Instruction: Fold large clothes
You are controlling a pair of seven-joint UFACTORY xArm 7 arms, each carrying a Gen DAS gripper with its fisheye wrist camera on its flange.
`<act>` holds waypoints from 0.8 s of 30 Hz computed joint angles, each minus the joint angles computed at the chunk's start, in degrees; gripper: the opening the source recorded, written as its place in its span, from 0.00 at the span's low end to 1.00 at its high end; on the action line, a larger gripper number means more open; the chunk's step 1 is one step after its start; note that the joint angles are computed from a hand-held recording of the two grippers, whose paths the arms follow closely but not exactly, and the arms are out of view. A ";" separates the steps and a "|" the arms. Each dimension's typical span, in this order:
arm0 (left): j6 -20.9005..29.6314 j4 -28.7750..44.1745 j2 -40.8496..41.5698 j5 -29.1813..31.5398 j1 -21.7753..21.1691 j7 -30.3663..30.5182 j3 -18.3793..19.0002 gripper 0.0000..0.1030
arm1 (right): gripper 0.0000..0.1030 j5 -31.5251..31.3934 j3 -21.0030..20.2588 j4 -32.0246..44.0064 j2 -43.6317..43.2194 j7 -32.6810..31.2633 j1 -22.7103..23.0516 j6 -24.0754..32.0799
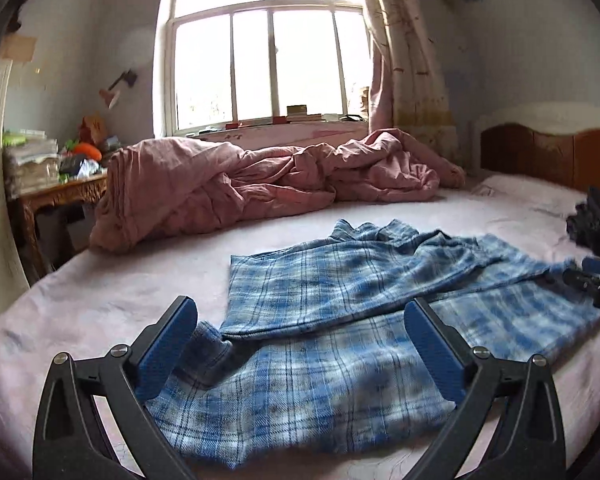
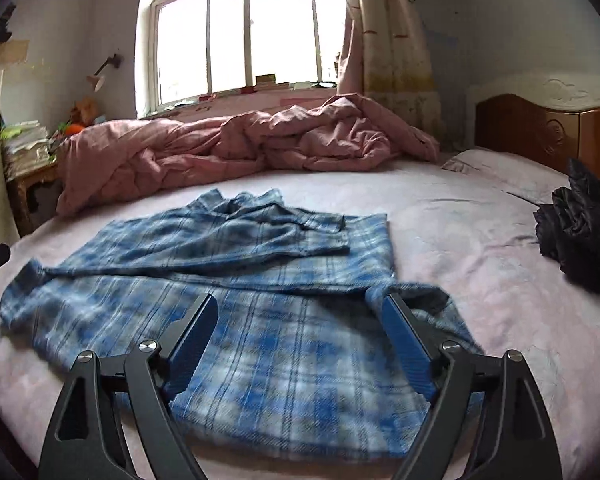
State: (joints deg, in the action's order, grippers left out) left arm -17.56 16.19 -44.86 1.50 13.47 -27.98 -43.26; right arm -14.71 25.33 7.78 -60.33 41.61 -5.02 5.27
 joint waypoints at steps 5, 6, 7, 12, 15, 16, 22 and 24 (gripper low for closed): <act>-0.58 0.11 -1.20 1.13 1.76 0.45 -4.38 1.00 | 0.84 -0.17 -2.49 -0.96 1.39 -3.72 6.36 1.39; 0.38 0.42 -1.77 0.56 2.68 -0.28 -5.78 1.00 | 0.84 -0.57 -2.21 -0.84 1.53 -4.50 6.88 2.17; 2.20 0.83 -2.37 0.12 3.45 -1.38 -6.98 1.00 | 0.84 -1.12 -2.07 -0.59 1.84 -5.69 7.91 3.38; 6.72 1.13 3.93 5.01 -2.40 -0.42 -1.66 1.00 | 0.84 -0.82 -8.07 0.97 7.53 -16.31 18.09 6.20; 7.85 0.80 2.58 7.48 -1.71 0.04 -4.11 1.00 | 0.84 -1.14 -4.77 1.94 9.01 -16.71 17.07 6.79; 7.83 0.70 3.27 8.41 -2.68 0.48 -3.51 1.00 | 0.84 -1.58 -3.37 2.17 9.13 -16.30 16.06 6.96; 11.70 2.74 5.40 11.73 -1.78 0.88 -5.65 1.00 | 0.84 -3.26 1.24 4.07 10.10 -10.17 10.00 9.50; 12.73 3.53 5.69 13.07 -0.59 0.30 -6.71 1.00 | 0.85 -4.01 1.55 4.11 9.58 -8.40 8.67 10.10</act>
State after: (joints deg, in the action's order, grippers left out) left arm -4.83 19.73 -39.17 14.57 12.88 -27.68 -49.96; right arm -18.73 26.88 11.88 -50.74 33.21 3.65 15.37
